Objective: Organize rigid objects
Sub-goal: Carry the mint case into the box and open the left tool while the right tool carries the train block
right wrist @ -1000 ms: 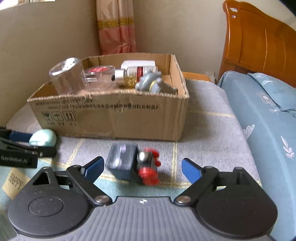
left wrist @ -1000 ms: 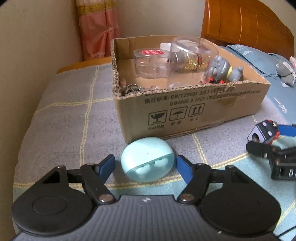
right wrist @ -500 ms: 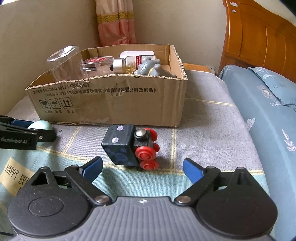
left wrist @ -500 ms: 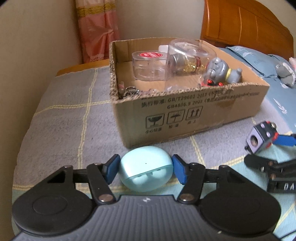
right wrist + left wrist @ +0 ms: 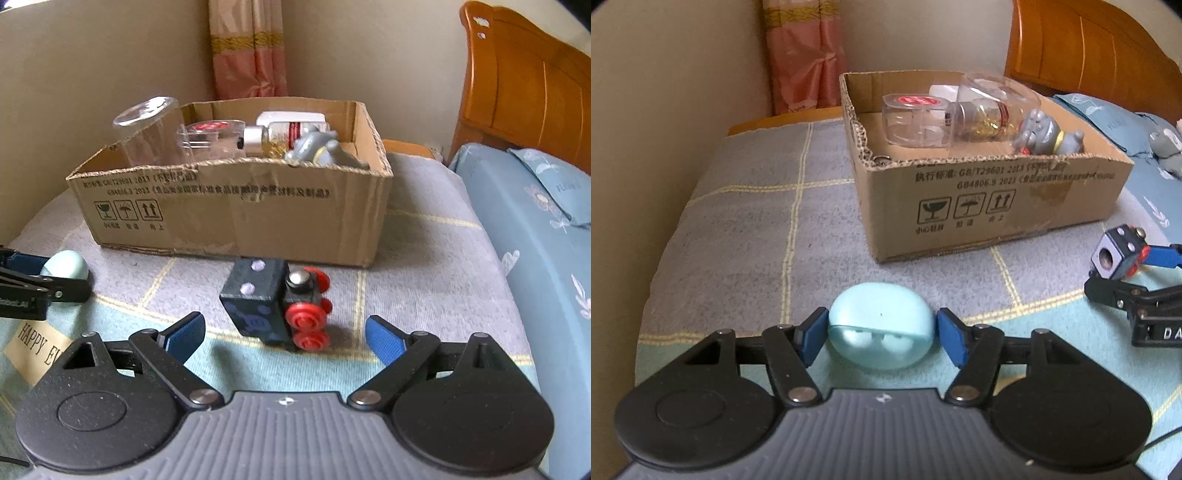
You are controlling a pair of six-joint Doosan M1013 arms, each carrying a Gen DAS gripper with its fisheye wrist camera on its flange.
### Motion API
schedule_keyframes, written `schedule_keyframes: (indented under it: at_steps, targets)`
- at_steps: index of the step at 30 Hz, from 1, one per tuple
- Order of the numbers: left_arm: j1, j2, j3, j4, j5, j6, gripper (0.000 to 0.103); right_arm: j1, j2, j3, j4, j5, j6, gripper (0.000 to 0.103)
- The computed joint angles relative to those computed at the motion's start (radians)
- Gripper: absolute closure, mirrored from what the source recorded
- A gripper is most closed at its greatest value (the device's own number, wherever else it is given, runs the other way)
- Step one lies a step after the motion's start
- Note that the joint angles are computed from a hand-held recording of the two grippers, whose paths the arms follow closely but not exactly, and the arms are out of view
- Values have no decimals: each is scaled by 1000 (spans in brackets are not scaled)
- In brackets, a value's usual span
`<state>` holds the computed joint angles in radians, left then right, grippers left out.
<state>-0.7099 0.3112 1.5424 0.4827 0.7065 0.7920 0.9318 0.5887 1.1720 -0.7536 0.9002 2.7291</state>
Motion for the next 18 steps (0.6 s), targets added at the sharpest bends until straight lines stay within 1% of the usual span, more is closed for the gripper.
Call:
schedule_keyframes:
  at_steps: [2,4,6,7,9,13,16,18]
  targets:
    - [0,6,-7,2,3,-6,39,1,4,-6,-10,2,-11,8]
    - [1,5,-6,4,-2,-9,41,3,9,-16,-13,15,-26,14]
    - [1,5,-5,4,-3,-11,42,4,14,-25,-11,24,-40,27]
    - [1,4,-4,5,-4,-9,42,4,16,-31,-7,34,-54,29]
    - [3,2,-2,-5,-7,6,42,7,24,-46,-6,58,-80,43]
    - [10,-2,-2,-37,-10,72,43,6,20,-47,-7,60,-130,47]
    - [17,-6,-5,-74,-10,146,43,-3,8,-42,35,40,-186,47]
    - [20,-11,-6,-89,-9,190,43,-6,3,-42,50,41,-218,47]
